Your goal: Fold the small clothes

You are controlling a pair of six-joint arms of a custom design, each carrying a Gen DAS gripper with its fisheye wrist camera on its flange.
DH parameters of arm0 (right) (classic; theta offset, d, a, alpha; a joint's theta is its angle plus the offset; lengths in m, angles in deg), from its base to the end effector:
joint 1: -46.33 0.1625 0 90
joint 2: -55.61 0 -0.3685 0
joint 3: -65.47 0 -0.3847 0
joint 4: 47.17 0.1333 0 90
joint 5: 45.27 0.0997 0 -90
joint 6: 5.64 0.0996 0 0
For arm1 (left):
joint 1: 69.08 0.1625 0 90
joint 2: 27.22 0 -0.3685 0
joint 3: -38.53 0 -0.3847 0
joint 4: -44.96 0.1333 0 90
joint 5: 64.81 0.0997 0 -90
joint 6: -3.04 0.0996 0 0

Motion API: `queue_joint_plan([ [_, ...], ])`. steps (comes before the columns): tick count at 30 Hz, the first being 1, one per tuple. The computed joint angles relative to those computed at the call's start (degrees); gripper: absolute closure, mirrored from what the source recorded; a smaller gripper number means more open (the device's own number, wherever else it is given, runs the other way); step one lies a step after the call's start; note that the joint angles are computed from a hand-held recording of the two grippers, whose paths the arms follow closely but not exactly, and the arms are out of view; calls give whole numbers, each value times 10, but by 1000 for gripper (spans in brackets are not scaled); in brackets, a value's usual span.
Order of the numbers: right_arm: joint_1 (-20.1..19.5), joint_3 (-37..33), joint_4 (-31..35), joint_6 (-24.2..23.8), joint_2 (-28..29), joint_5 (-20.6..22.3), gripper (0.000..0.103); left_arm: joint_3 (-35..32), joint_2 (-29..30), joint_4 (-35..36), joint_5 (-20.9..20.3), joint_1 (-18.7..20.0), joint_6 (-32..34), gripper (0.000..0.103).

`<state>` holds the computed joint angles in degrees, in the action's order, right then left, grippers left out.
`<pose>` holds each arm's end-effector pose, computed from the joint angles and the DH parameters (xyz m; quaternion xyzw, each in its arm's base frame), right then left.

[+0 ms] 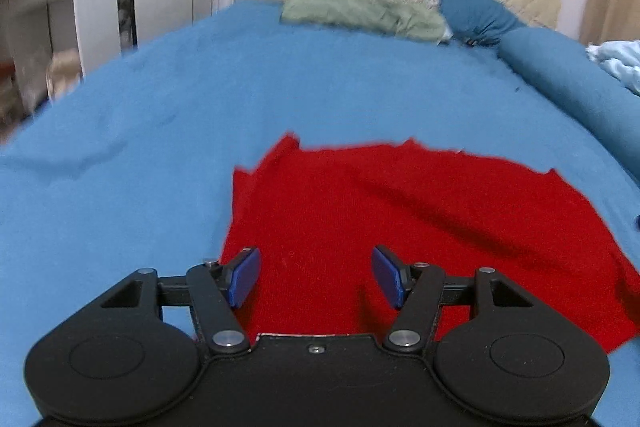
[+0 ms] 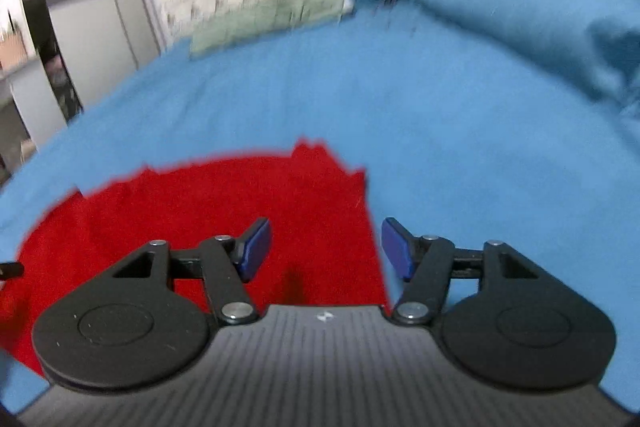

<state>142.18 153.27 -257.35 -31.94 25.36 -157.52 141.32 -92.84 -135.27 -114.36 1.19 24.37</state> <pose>0.1616 -0.6393 0.0697 0.1357 -0.8333 0.4726 0.2528 -0.0092 -0.6120 0.2998 0.1498 0.8404 -0.4148 0.3151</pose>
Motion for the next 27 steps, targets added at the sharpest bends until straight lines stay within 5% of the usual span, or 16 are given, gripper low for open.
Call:
queue_joint_plan([
  [2,13,56,-39,3,-37,-18,6,27,-19,-14,6,-21,2,27],
  [4,21,106,-57,10,-68,-42,5,40,-25,-14,2,-35,-11,6],
  [9,11,162,-46,29,-86,-76,6,26,17,-4,-24,-49,-43,4],
  [13,-9,165,-72,37,-64,-59,8,-8,68,-10,-33,-46,-49,4],
  [23,-21,92,-66,-27,4,-41,34,-77,127,58,-23,-21,-60,4],
  [27,-18,80,-43,-9,7,-40,62,-80,132,76,-12,-15,-57,1],
])
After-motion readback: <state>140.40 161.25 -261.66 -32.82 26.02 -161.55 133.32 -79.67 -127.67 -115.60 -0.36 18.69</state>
